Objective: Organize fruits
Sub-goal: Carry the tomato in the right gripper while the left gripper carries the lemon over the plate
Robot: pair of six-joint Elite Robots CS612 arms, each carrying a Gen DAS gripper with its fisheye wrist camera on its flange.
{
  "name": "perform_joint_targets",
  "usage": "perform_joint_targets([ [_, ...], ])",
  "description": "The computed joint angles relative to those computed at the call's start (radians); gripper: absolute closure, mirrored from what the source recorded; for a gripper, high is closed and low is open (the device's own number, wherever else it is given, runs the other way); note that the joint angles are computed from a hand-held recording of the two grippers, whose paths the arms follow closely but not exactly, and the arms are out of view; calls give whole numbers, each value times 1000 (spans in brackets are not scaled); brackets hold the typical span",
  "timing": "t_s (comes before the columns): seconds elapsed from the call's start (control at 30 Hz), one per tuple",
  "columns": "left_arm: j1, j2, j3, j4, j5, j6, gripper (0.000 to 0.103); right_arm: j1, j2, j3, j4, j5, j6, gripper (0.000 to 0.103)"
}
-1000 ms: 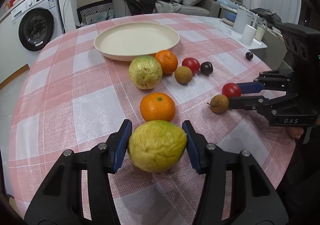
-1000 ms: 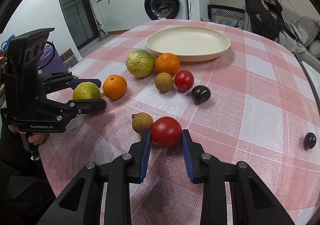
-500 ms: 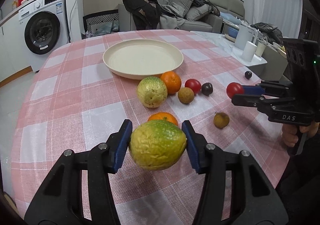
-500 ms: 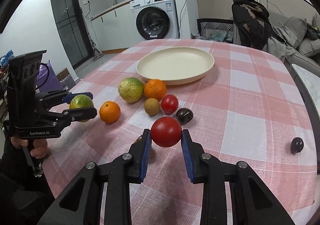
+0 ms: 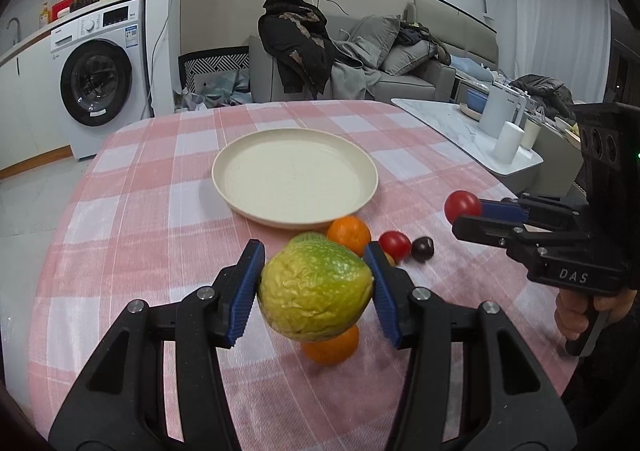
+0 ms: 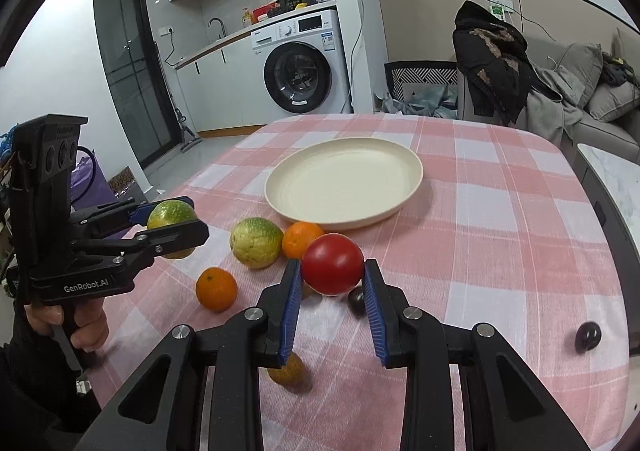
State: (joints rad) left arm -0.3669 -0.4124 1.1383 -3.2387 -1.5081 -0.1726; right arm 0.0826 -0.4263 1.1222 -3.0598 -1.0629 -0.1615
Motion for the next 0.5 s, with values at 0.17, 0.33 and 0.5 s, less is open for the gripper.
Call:
perform_joint_targets([
  [0.17,5,25,-66,36,3,-7,54,4,14,-35,0,0,9,72],
  [0.33,10,55,-134,72,15,-14,54,10,36,-88,20,-8,15,72],
  [0.5,16,85,-198,108,16,-24,54,17,58,-142,41,-16,15,72],
])
